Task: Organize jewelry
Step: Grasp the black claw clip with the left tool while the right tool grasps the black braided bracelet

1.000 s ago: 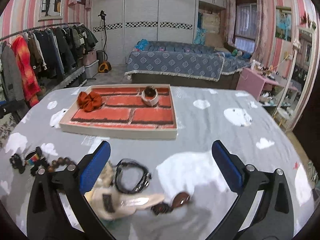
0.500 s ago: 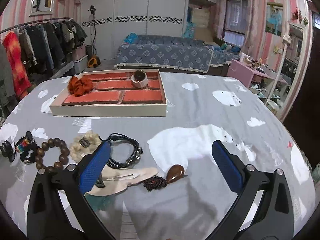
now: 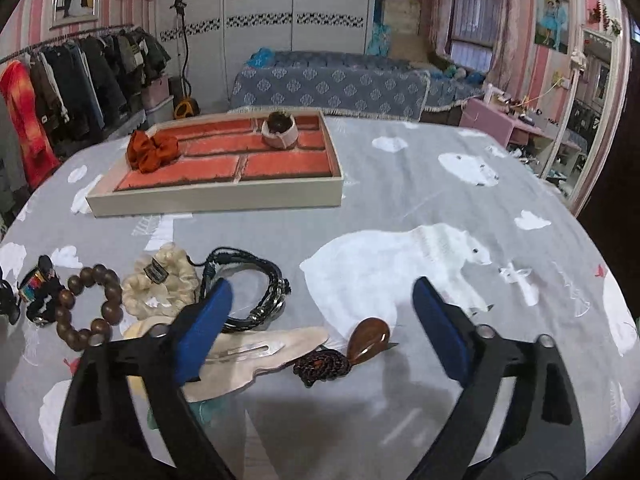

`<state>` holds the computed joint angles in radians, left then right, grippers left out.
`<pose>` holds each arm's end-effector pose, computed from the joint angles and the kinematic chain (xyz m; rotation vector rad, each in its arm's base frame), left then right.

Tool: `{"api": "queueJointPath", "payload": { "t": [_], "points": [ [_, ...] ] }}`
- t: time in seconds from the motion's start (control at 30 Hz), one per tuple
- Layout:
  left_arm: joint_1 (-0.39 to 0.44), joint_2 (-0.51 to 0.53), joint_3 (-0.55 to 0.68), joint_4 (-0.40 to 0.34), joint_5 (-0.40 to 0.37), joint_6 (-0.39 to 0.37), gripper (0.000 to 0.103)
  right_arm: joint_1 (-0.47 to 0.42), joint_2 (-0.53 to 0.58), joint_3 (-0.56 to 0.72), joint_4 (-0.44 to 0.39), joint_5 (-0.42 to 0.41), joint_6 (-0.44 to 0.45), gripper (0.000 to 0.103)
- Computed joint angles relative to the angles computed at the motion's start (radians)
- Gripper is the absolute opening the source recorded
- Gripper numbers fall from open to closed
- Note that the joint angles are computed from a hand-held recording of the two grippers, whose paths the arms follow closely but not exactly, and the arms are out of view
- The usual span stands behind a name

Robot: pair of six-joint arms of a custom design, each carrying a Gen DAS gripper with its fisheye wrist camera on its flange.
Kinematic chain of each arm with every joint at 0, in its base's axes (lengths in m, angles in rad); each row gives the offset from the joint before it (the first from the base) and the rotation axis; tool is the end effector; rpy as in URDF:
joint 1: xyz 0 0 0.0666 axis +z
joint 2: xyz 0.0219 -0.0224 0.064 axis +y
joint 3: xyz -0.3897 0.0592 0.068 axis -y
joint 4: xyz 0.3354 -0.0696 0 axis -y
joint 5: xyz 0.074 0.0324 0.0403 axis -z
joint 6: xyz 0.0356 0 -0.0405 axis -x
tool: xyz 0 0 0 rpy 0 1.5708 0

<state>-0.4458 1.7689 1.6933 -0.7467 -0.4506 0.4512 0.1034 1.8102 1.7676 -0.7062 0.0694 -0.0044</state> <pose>0.5224 -0.2329 0.3961 -0.2117 2.2826 0.0827 0.5927 0.0586 0.4041 -0.0796 2.3161 -0.0259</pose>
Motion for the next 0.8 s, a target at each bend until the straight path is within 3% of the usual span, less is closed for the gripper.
{"api": "queueJointPath", "payload": {
  "t": [0.37,0.53,0.63,0.8],
  "points": [
    [0.004,-0.009,-0.047,0.008,0.027,0.002,0.098,0.002,0.063,0.084,-0.08,-0.032,-0.002,0.073],
    [0.003,-0.012,-0.057,-0.003,0.025,-0.002,0.097,0.009,0.116,0.156,-0.148,-0.026,0.008,0.061],
    [0.012,-0.007,-0.055,-0.014,0.049,0.006,0.083,0.012,0.145,0.192,-0.189,-0.027,0.01,0.055],
    [0.02,-0.001,-0.052,-0.025,0.069,0.013,0.07,0.012,0.174,0.224,-0.225,-0.047,0.021,0.041]
  ]
}}
